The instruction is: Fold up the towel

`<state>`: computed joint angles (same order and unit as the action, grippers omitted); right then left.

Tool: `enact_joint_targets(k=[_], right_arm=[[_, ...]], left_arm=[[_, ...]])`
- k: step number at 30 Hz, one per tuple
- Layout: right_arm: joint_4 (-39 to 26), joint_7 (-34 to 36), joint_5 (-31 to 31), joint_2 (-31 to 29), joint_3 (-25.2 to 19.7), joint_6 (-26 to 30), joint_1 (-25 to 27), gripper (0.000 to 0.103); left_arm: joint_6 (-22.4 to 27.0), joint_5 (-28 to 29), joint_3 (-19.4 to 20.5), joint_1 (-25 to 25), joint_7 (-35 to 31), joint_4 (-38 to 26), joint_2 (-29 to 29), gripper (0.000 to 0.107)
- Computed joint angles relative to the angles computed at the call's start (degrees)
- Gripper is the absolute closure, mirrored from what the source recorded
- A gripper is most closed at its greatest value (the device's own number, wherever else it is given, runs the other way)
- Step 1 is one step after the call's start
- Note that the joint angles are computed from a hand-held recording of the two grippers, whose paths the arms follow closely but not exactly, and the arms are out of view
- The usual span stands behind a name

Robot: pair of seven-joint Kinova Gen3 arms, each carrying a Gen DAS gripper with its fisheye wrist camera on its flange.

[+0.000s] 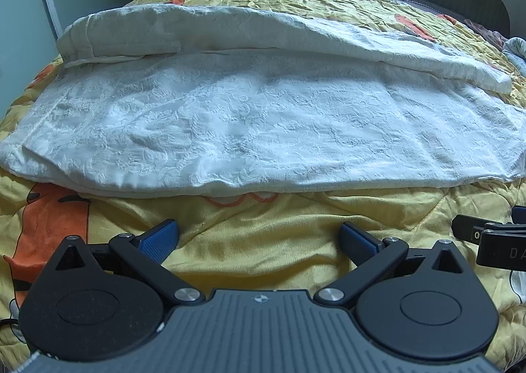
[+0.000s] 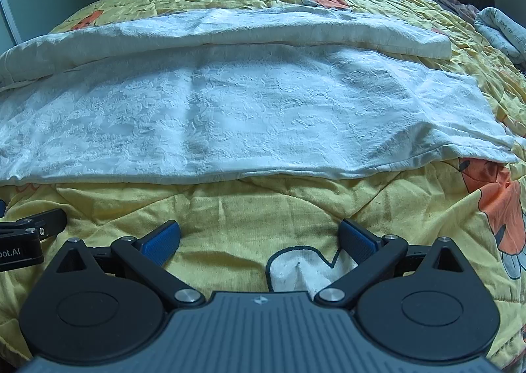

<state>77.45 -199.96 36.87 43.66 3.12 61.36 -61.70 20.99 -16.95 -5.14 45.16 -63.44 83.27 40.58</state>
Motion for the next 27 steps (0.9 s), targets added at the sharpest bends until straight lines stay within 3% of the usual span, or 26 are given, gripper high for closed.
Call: enact_joint_targets(k=[27], right_arm=[[0.12, -0.57, 0.49, 0.14, 0.05, 0.08, -0.29, 0.0]], left_arm=[[-0.36, -0.35, -0.33, 0.35, 0.53, 0.32, 0.0, 0.004]])
